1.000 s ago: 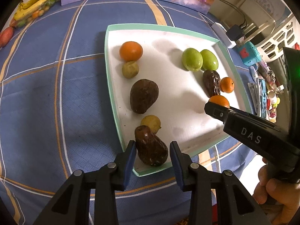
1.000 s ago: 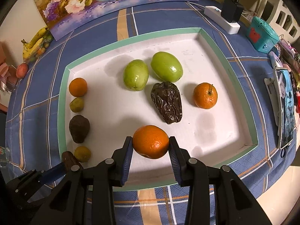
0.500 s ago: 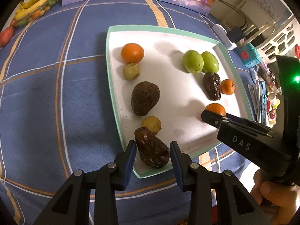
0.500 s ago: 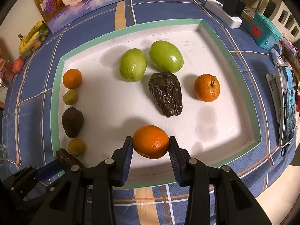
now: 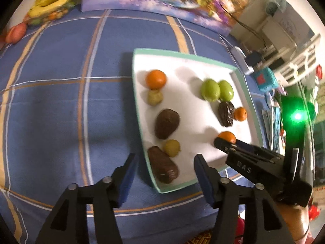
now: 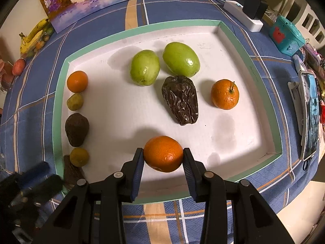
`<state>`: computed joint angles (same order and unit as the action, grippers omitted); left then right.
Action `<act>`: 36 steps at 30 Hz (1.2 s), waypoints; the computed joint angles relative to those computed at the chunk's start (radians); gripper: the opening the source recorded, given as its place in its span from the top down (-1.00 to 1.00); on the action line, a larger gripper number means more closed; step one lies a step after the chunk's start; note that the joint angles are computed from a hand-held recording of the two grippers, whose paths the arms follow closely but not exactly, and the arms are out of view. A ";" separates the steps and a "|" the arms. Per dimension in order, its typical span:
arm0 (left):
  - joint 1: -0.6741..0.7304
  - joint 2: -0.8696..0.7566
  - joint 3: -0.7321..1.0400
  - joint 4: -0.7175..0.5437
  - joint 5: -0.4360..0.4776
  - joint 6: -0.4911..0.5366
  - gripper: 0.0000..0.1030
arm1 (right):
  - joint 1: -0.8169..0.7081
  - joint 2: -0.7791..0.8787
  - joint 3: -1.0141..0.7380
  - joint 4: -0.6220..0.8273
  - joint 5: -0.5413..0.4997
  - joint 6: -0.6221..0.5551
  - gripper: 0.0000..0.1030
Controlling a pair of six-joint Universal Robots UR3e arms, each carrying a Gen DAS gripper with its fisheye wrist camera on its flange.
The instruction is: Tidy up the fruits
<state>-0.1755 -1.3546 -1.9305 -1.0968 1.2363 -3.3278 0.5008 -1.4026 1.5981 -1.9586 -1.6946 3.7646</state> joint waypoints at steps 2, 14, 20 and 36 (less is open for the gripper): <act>0.018 0.022 -0.011 -0.009 0.030 -0.009 -0.59 | 0.008 0.003 -0.015 0.007 -0.007 0.006 0.21; 0.040 0.118 -0.100 0.030 0.229 -0.036 -1.00 | 0.099 0.019 -0.095 0.027 -0.099 0.052 -0.49; 0.071 0.187 -0.124 -0.003 0.248 -0.014 -1.00 | 0.161 0.003 -0.088 -0.015 -0.144 0.075 -0.61; 0.018 0.275 -0.091 -0.019 0.349 -0.044 -1.00 | 0.245 -0.017 -0.091 -0.093 -0.257 0.075 -0.77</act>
<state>-0.1572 -1.0800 -2.0215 -1.1157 1.5856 -3.3713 0.7461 -1.4191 1.5076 -2.0516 -1.9520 3.8399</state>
